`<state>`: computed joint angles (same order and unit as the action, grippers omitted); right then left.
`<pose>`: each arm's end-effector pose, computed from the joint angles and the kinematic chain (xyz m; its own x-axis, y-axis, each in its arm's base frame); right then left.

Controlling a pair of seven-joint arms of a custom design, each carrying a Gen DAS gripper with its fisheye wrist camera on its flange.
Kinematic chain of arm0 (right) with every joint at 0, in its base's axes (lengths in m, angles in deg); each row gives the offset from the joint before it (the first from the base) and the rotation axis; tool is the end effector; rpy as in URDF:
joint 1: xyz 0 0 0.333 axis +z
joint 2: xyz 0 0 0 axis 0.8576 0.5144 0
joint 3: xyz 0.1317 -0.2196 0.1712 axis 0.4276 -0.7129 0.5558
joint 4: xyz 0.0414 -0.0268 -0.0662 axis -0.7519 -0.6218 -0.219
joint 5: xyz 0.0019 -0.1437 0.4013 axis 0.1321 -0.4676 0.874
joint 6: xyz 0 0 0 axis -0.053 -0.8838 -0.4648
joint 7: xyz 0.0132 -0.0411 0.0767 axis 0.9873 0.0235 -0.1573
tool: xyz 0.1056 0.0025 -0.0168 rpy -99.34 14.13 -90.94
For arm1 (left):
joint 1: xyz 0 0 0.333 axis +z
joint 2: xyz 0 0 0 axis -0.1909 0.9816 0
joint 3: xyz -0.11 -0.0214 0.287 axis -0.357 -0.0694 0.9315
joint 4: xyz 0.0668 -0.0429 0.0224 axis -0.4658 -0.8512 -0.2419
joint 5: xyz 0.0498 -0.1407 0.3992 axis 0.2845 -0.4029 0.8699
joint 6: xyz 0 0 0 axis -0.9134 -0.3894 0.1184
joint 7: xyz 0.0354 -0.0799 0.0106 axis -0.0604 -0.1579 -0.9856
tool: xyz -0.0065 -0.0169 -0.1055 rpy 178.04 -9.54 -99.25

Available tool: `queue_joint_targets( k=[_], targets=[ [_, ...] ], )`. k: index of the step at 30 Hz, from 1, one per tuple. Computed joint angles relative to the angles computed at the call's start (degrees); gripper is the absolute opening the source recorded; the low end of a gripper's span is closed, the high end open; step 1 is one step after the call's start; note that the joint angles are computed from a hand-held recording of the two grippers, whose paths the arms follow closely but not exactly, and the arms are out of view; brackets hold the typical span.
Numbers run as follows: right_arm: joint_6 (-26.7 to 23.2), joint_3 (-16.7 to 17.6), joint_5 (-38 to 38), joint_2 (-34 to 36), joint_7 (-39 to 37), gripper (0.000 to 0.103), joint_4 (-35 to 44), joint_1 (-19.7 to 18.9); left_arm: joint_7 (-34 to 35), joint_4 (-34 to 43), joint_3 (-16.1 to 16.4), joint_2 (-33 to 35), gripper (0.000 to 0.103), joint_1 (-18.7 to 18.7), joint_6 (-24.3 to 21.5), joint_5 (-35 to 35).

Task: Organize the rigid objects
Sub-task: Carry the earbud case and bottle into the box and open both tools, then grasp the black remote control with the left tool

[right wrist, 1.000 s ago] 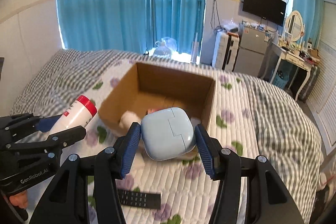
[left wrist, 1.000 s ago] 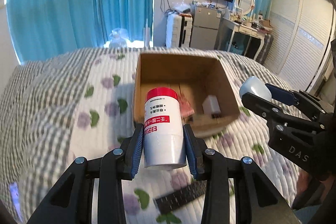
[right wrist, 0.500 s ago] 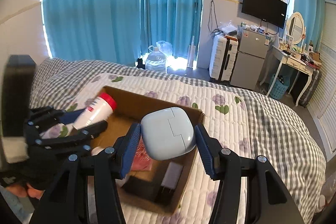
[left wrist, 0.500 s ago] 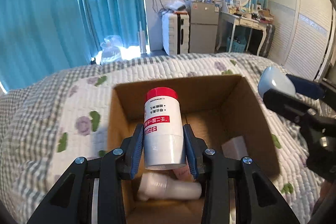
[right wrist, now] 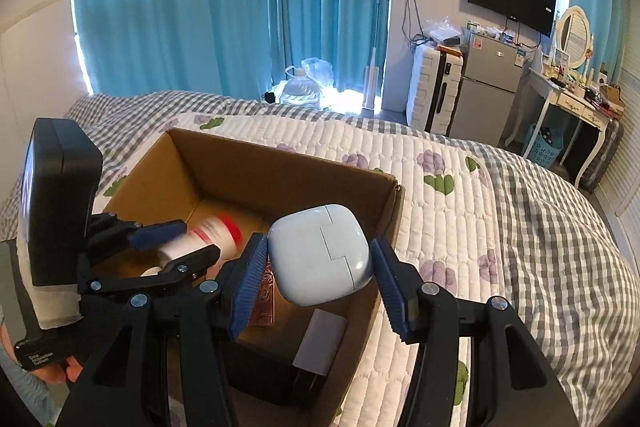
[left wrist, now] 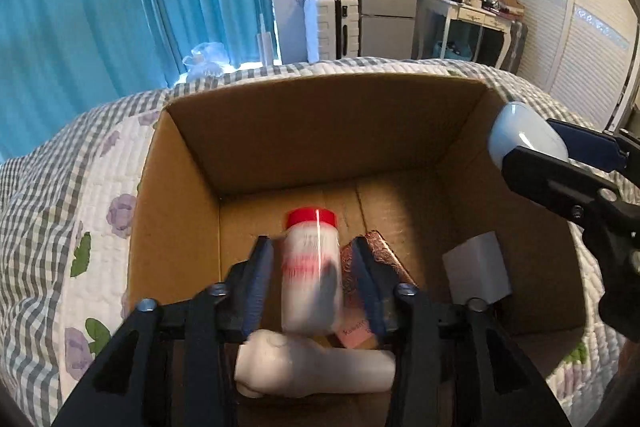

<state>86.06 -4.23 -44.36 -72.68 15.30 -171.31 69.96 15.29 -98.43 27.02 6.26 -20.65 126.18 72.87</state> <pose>0.4802 0.1943 0.4666 0.3317 -0.9434 0.0073 -0.6194 -0.2236 -0.7526 0.4609 -0.2379 0.4274 -0.1377 -0.9897 -0.0385 -0.7585 0.1304 -0.6385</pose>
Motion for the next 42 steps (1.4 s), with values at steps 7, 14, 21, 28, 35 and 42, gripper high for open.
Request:
queue_joint_targets(
  k=[7,14,21,28,35,42],
  targets=[
    [0.17,1.79,-2.69,0.05,2.41,0.053,1.37,-2.59,-2.16,-1.78,-1.71,-4.95,0.052,0.54,-1.84,2.1],
    [-2.26,2.59,-8.9,7.04,7.29,0.053,7.28,-4.25,-5.04,-4.03,-1.98,-8.74,0.052,2.86,0.22,4.22],
    [-1.4,-3.77,-1.58,9.97,2.71,0.06,8.64,2.6,-5.27,-4.99,-1.65,-10.11,0.052,3.43,1.56,4.28],
    [-5.99,-0.17,-6.16,-3.92,7.04,0.073,1.64,-0.79,-2.14,-10.11,0.49,-20.66,0.095,-1.07,-2.01,-2.47],
    [-17.47,1.67,-4.31,-24.5,8.49,0.083,-7.27,0.32,2.47,-16.74,0.79,-35.72,0.102,-7.86,-12.91,-8.24],
    [-24.27,4.32,-1.61,-41.75,11.96,0.094,-19.17,2.81,3.69,-25.11,0.82,-44.39,0.102,-14.33,-15.33,-12.45]
  ],
)
